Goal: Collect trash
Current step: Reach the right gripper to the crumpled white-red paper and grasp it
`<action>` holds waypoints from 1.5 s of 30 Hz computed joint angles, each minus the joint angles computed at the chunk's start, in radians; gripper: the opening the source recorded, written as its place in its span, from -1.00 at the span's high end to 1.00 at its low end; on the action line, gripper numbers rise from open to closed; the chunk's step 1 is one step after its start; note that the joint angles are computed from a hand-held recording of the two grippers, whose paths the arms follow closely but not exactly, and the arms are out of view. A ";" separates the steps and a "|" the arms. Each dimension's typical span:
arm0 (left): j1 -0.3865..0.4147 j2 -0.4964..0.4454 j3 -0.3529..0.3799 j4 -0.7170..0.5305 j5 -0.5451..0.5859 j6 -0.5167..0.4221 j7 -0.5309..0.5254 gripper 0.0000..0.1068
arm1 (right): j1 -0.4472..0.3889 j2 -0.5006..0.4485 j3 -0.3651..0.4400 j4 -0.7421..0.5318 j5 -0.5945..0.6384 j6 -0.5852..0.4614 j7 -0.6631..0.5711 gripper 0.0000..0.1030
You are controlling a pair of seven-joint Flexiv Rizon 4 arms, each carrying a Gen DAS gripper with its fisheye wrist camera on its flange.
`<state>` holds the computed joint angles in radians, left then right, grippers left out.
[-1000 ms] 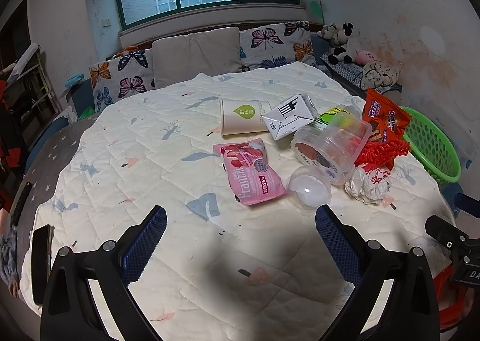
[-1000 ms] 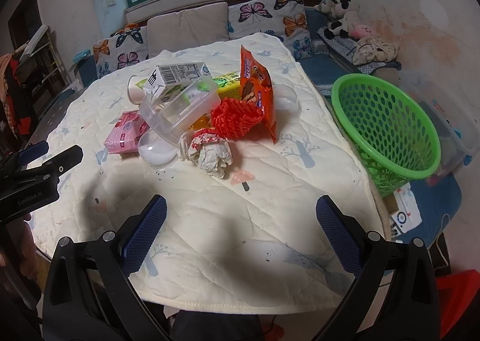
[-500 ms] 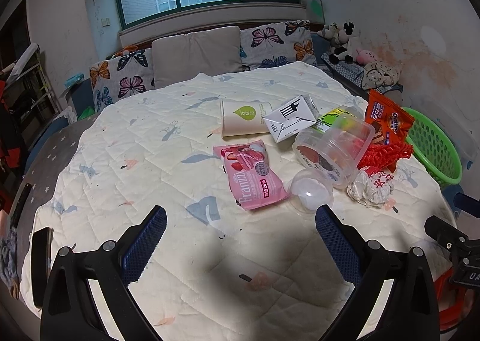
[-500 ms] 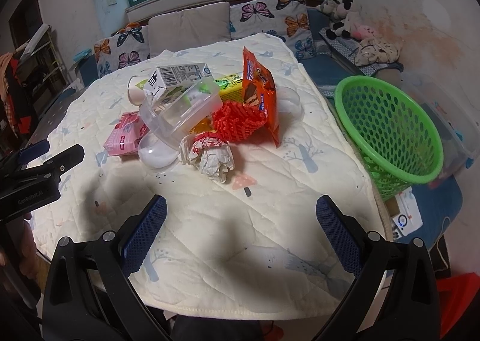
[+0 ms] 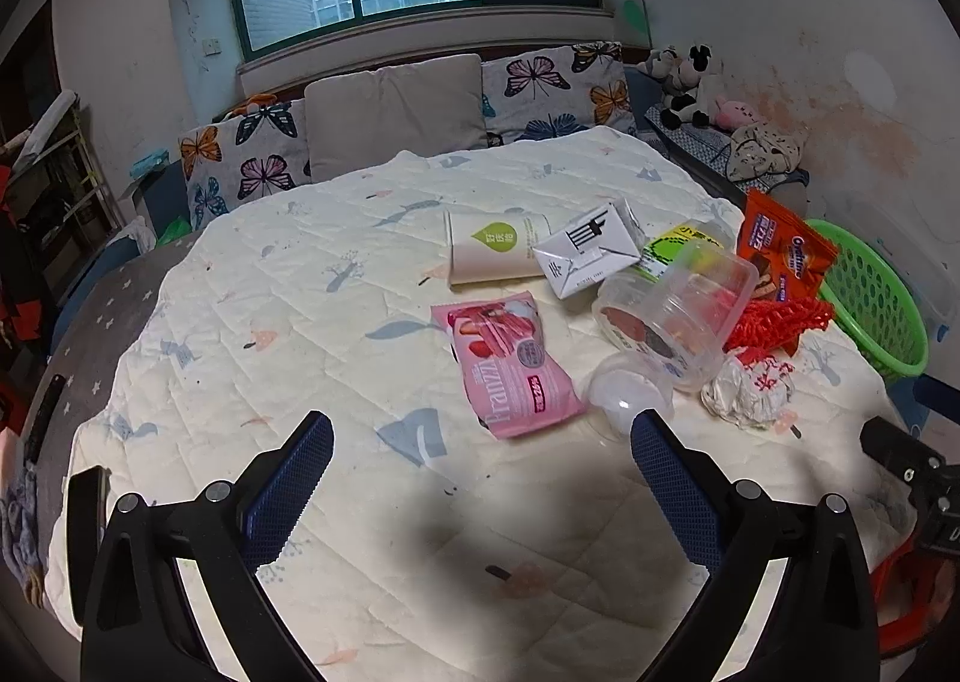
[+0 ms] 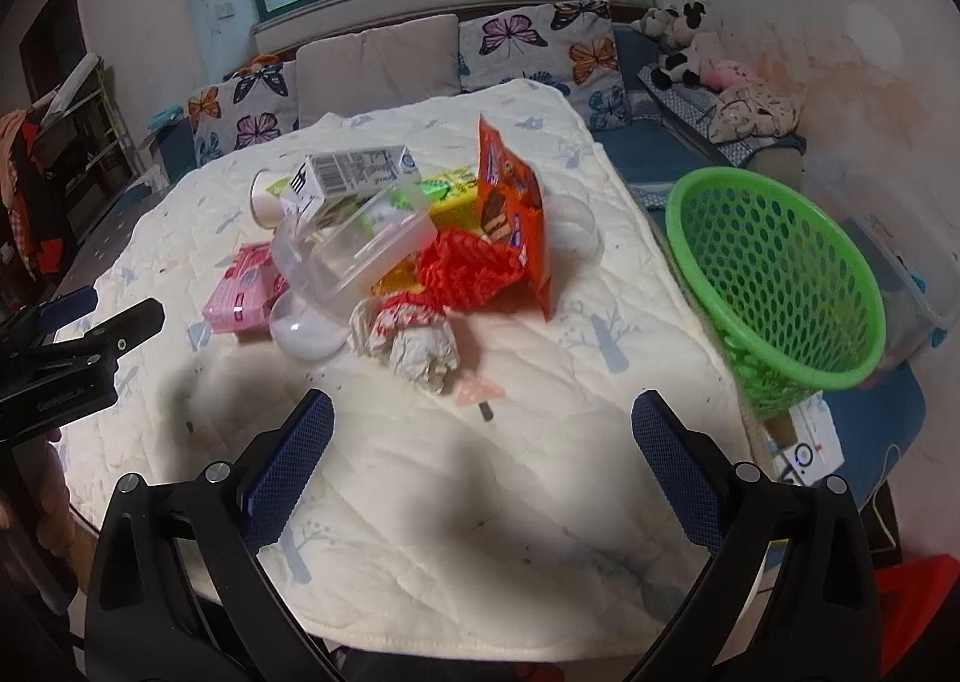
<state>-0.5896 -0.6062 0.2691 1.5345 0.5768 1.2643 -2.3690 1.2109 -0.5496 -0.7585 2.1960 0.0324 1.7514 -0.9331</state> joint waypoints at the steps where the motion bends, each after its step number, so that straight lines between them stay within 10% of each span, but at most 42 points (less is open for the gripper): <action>1: 0.001 0.000 0.000 -0.003 0.001 -0.002 0.002 -0.80 | -0.011 0.001 0.006 -0.003 -0.003 0.003 -0.004 -0.91; 26: 0.088 -0.017 -0.042 0.003 -0.109 0.047 0.109 -0.80 | -0.512 -0.055 0.520 -0.209 -0.136 0.007 -0.071 -0.58; 45: 0.198 -0.105 -0.246 -0.017 -0.441 0.135 0.501 -0.78 | -0.641 -0.097 0.658 -0.252 -0.186 0.035 -0.084 0.04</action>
<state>-0.3917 -0.7114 0.0231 1.5170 0.1362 1.3997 -1.8684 0.5697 -0.6469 -0.1009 1.9437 -0.1541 1.7864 -1.0174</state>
